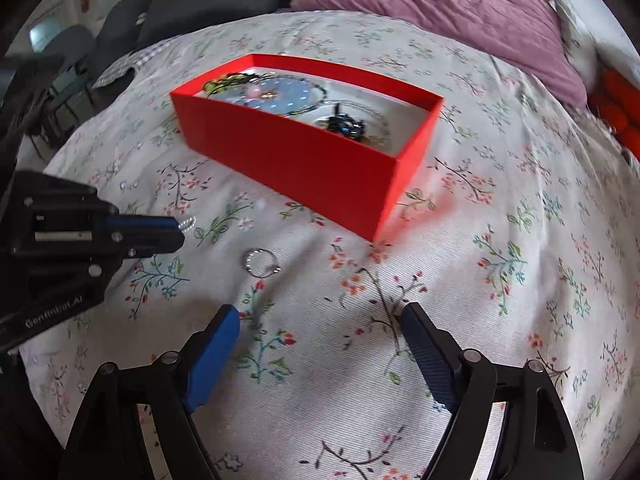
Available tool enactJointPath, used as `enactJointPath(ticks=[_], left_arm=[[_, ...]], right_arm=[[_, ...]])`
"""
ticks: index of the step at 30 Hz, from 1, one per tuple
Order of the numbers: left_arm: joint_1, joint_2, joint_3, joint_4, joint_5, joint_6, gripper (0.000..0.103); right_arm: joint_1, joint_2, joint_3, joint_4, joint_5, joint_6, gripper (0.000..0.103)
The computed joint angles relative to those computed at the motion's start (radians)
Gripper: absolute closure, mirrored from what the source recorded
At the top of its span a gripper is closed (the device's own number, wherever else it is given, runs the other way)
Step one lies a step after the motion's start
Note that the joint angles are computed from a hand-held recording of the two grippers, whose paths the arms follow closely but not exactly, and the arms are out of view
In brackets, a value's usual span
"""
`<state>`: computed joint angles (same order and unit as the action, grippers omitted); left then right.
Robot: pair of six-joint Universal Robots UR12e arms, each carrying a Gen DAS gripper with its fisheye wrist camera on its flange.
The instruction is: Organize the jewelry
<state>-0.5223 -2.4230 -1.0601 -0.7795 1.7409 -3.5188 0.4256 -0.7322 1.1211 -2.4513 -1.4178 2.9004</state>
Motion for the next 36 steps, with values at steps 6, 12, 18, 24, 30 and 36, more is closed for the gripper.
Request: enactJointPath(ticks=[6,12,18,24,30,36], left_arm=[[0.002,0.014,-0.024,0.006,0.008,-0.007,0.100],[0.002,0.021,-0.034,0.009,0.016,-0.021,0.100],[0.004,0.023,-0.039,0.010,0.018,-0.021,0.100],[0.003,0.028,-0.047,0.014,0.022,-0.025,0.100],[0.003,0.027,-0.044,0.013,0.022,-0.025,0.100],[0.004,0.029,-0.046,0.015,0.022,-0.029,0.100]], right_arm=[[0.009,0.008,-0.006,-0.025,-0.001,-0.013,0.035],[0.015,0.013,-0.012,-0.041,-0.006,-0.026,0.049],[0.020,0.018,-0.022,-0.039,-0.008,-0.039,0.057],[0.023,0.020,-0.026,-0.041,-0.012,-0.054,0.072],[0.024,0.024,-0.036,-0.031,-0.004,-0.064,0.084],[0.021,0.024,-0.040,-0.016,0.005,-0.069,0.093]])
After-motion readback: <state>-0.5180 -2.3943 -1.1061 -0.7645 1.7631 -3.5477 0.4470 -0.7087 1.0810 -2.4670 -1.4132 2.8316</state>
